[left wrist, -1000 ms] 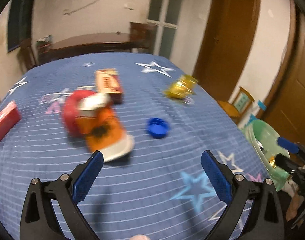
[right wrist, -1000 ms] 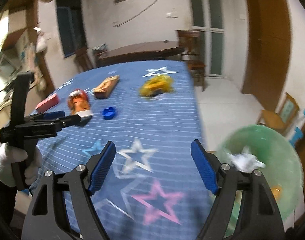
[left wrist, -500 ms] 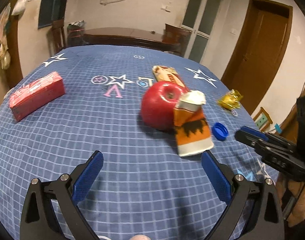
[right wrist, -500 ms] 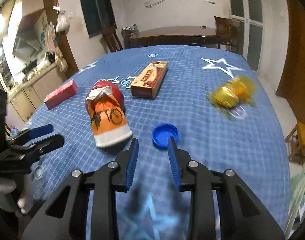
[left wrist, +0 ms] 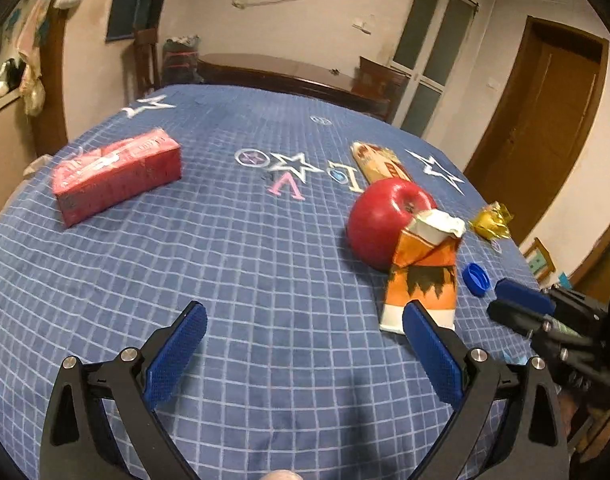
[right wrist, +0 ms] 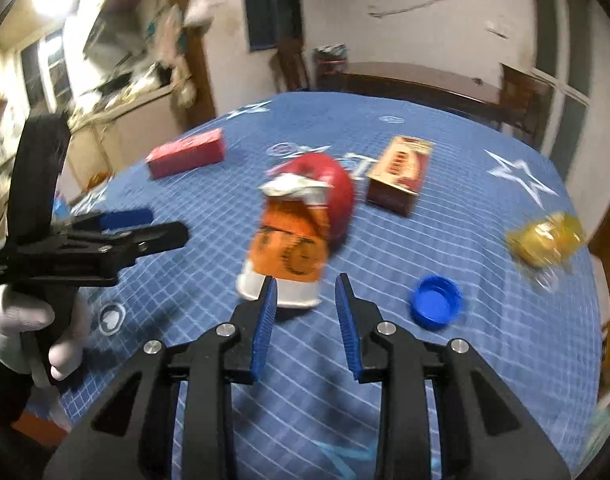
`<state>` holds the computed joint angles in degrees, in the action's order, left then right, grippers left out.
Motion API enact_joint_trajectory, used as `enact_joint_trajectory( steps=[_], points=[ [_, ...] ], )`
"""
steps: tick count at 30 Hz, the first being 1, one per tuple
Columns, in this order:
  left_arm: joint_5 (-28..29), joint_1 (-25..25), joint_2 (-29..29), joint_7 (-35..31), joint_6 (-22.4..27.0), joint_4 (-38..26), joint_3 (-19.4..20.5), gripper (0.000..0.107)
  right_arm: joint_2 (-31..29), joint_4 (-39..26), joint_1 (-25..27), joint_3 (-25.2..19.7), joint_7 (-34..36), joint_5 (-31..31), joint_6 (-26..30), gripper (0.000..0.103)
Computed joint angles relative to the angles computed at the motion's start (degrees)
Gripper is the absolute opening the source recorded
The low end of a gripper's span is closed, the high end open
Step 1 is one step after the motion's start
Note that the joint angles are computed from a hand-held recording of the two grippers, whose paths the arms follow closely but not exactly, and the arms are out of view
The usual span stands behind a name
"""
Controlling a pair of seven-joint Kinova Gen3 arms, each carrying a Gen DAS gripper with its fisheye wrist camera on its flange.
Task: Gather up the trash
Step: 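Grasp the orange paper cup with the left tool while the right tool grasps the blue bottle cap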
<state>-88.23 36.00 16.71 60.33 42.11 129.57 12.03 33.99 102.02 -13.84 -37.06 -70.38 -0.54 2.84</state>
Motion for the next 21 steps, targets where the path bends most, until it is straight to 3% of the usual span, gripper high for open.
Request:
enact_joint_trajectory(
  steps=[7,10,14,19,21],
  points=[
    [-3.64,-0.80,2.68,-4.92,-3.35,-5.57,0.11,0.098,-1.72,4.56,2.04,0.20,-4.53,0.62,-4.78,0.033],
    [-1.60,-1.13,4.85,-9.03,-5.17,-9.43,-0.54,0.098,-1.52,5.57,3.93,-0.51,-6.92,2.41,-6.30,0.043],
    [2.97,-0.27,7.49,-14.15,-6.36,-13.99,-2.69,0.098,-0.91,5.07,4.96,-0.31,-9.78,4.74,-5.78,0.045],
    [7.63,1.55,9.59,-16.75,-6.64,-16.88,-5.91,0.097,0.61,1.22,2.18,2.43,-10.06,5.86,-2.06,0.045],
    [6.70,1.57,9.81,-15.64,-9.27,-16.50,-7.80,0.080,1.49,-1.28,-0.25,4.75,-9.66,5.10,0.07,0.045]
  ],
)
